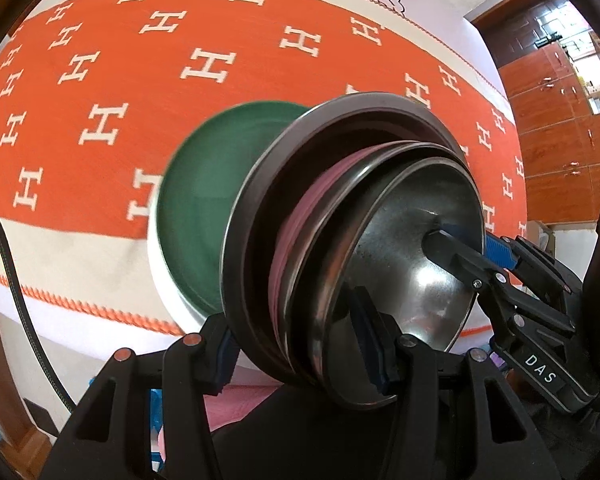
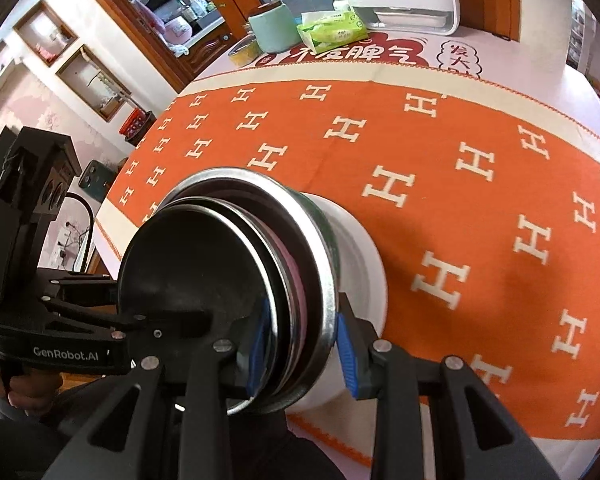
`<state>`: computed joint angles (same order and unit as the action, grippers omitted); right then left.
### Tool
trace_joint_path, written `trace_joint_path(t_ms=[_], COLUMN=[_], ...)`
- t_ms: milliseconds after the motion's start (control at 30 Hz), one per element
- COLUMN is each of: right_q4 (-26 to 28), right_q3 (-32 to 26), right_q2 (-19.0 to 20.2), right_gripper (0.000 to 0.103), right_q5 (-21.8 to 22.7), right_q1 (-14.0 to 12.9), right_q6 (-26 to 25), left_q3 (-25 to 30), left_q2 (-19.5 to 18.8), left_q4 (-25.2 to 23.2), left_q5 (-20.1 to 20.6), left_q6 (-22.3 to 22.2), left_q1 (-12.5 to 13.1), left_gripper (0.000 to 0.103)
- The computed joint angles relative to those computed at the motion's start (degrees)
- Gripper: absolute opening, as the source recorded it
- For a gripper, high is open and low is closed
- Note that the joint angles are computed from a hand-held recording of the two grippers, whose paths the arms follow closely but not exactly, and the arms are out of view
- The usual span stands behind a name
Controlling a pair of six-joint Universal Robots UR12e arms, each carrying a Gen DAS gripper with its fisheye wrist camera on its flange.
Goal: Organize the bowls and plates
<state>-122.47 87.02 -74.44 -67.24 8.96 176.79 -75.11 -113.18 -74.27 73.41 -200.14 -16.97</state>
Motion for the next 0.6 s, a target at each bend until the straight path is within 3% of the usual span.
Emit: trace_joint_path(t_ms=[333,600], right_q4=[-2.17,-5.67], right_q3=[-0.95,0.25], right_q2=[2.02,2.34], right_gripper=[0.033,0.034], right_q5=[-3.00,-7.27], right_q1=[2.46,3.97], right_q6=[10.04,20.86], left_q3=[2.34,5.19], left_q2=[-2.41,-4.79], left_q4=[-4.92,-9.00], left_q5=[-1.80,-1.92], left_q6=[9.48,19.93], left_q1=[2.70,3.48], left_gripper=[0.049,0.050])
